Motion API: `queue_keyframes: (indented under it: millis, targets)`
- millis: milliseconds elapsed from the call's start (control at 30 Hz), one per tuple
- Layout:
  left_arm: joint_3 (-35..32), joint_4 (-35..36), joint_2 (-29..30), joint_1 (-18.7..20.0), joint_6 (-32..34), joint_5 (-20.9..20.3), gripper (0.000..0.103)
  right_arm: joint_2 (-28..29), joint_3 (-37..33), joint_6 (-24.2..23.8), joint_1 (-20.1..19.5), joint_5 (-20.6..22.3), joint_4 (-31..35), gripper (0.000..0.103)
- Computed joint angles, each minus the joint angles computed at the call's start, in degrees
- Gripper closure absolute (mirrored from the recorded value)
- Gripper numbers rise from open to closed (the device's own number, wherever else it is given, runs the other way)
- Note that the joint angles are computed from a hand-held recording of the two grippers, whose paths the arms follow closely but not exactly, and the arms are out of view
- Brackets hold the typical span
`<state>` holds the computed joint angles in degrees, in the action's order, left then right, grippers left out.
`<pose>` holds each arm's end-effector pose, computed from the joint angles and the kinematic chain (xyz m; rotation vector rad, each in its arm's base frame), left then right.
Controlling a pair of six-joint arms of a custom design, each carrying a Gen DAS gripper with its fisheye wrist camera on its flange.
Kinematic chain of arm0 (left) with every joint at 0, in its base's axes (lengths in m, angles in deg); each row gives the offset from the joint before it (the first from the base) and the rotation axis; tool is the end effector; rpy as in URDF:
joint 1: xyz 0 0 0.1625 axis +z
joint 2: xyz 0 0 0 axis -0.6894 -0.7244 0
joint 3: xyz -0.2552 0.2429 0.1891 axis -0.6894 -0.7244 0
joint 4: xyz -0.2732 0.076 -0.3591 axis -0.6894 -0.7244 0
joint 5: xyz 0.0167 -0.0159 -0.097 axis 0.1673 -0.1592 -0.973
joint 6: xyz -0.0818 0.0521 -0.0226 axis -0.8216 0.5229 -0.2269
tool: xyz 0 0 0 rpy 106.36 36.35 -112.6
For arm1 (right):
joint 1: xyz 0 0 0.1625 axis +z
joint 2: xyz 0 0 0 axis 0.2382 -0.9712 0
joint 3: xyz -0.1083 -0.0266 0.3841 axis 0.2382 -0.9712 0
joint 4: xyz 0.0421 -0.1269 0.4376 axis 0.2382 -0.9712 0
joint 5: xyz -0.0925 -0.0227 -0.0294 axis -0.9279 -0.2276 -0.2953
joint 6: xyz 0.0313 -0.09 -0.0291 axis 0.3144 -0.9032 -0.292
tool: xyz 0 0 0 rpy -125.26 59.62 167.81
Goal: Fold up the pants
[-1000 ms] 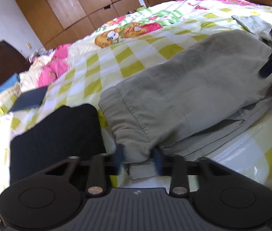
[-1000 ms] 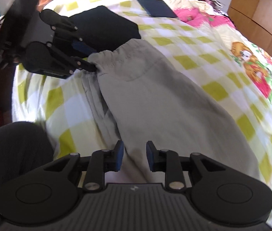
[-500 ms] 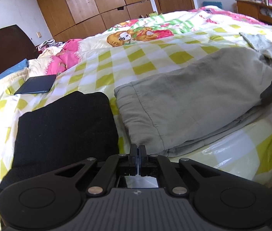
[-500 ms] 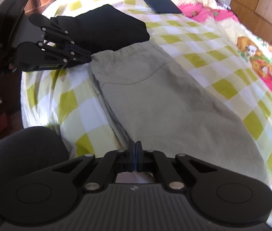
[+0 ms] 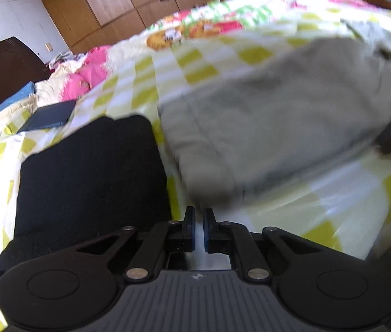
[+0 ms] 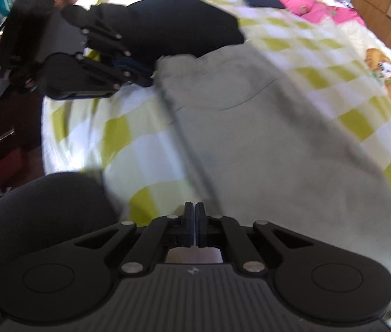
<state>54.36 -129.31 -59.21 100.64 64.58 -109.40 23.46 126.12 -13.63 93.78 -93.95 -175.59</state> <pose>-0.0383 -0.4625 0.2333 0.7029 1.9585 -0.6513 0.2726 -0.5417 0.0224 1.6270 -2.1966 0.0208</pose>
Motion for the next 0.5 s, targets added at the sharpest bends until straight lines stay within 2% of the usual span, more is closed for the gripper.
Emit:
queue_keyframes:
  millis: [100,267,400,433,500]
  targets:
    - [0.70,1.32,-0.97,-0.96,-2.22,1.35,0.080,-0.80,0.92,2.00,-0.50,1.14,-0.97,0.099]
    - [1.77,6.14,-4.58,-4.13,-7.61,3.89,0.080,-6.09,3.16,7.19,-2.50,4.97,-3.70,0.099]
    - [0.64,5.70,-3.05,-7.54,-7.91,3.95,0.079,-8.99,3.06,9.37,-5.10,1.15,-10.34,0.097]
    - [-0.07,4.66,-1.75,-8.14,-7.41,2.53,0.079,-9.42,2.44,10.36,-5.95,-0.38,-11.82,0.095]
    - [-2.44,2.60,2.25,-8.63,-7.15,-2.09,0.078,-9.67,0.41,13.15,-7.58,-4.08,-14.47,0.086]
